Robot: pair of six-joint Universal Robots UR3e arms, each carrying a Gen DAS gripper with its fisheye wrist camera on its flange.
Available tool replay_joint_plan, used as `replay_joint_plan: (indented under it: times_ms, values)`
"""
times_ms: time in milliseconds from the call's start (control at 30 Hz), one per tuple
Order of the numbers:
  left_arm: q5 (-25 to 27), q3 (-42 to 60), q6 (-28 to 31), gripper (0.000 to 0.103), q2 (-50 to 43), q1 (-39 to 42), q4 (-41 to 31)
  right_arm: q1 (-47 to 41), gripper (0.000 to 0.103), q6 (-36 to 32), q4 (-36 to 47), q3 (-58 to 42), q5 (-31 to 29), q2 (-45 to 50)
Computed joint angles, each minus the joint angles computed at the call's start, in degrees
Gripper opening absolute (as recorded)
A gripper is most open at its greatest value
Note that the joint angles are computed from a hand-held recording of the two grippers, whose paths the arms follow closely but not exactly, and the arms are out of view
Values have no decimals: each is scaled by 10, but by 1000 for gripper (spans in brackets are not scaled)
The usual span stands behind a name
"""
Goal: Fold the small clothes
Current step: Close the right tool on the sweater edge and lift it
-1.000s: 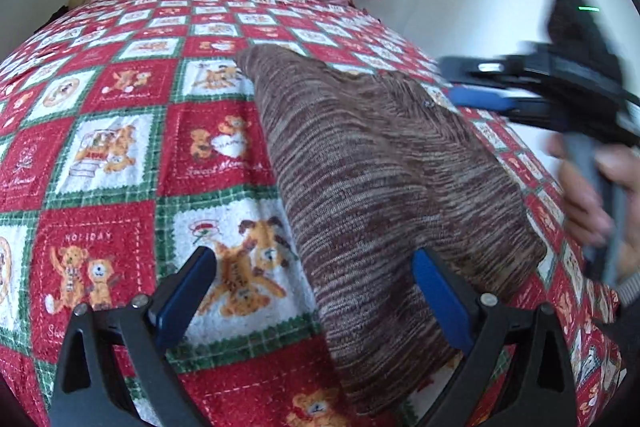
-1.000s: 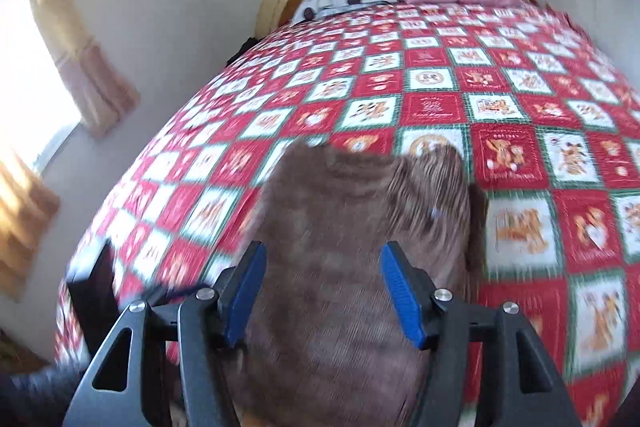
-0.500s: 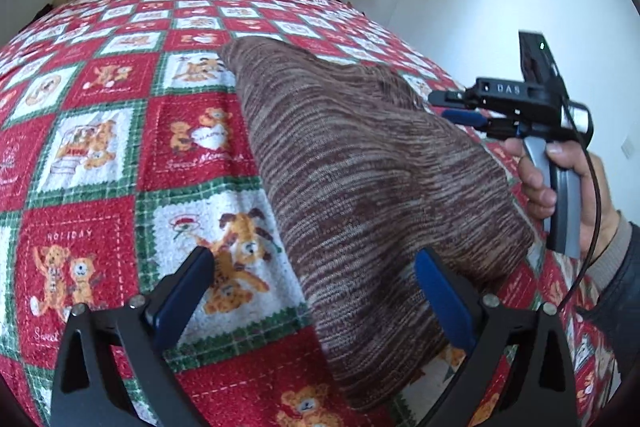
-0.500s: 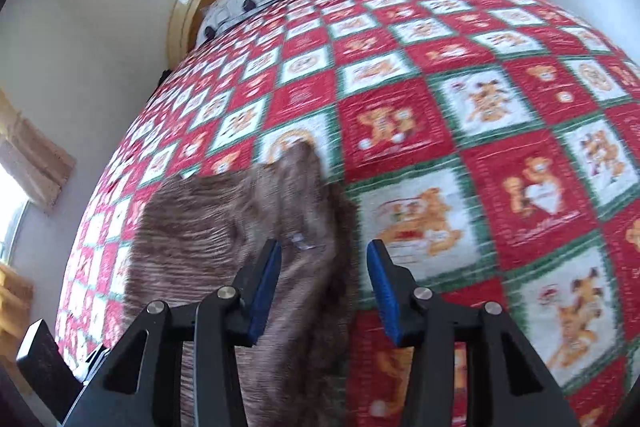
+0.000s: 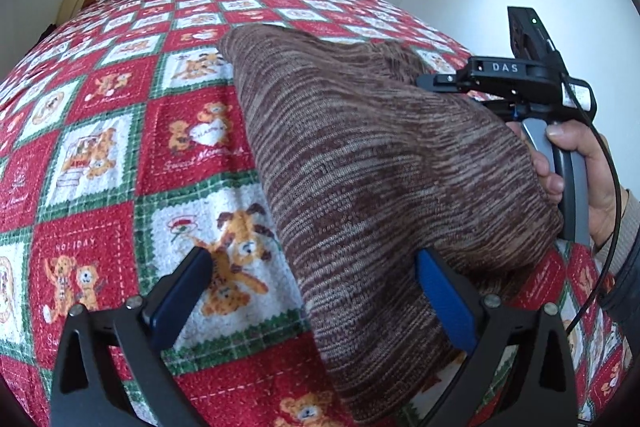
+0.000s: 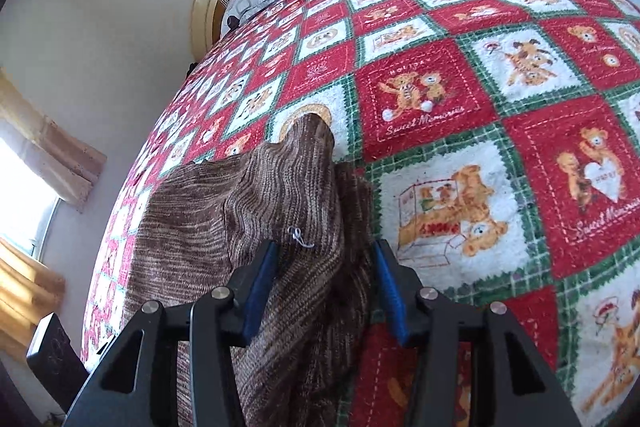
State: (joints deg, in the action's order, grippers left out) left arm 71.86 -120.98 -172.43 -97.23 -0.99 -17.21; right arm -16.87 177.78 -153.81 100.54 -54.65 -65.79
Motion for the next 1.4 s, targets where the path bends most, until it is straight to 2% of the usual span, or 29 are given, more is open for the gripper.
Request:
replay_joint_plan:
  times_ms: [167,200,300,433,467,500,567,633,667,733,767,1033,1167,1267,1400]
  values:
    - [4,5,1,103,-3,-5,-2,12,50,2,-13,-3,-14,7]
    - [0,5,5,102,-2,-5,-4,11,47,4,-10,-4,-12,7]
    - [-10,6,18,96,2,-6,-9,9,26,-4,33,-18,16,6]
    - [-26,4,24,90,4,1,-13,33,25,7,9,-10,-23,-3]
    - [-36,2,29,82,6,4,-15,34,25,12,6,-8,-24,-4]
    - [-62,1,42,65,9,12,-29,34,24,17,2,-5,-24,-5]
    - [-80,-2,46,62,14,19,-37,38,23,19,-6,0,-31,-9]
    - [-89,-8,43,52,19,26,-34,44,20,18,-17,10,-44,-21]
    - [-94,-14,40,42,23,32,-29,47,20,18,-22,15,-50,-29]
    - [-119,-30,39,28,36,53,-28,53,19,24,-31,27,-65,-47]
    - [-131,-37,42,18,44,62,-31,55,19,28,-33,33,-69,-55]
    - [-165,-101,74,15,181,120,-96,79,18,48,-30,57,-52,-135]
    - [-195,-128,120,15,285,183,-190,107,18,67,-26,53,-52,-146]
    - [-231,-143,185,15,391,256,-310,131,18,87,-31,52,-49,-148]
    - [-283,-124,326,14,547,389,-559,169,18,116,-48,48,-44,-148]
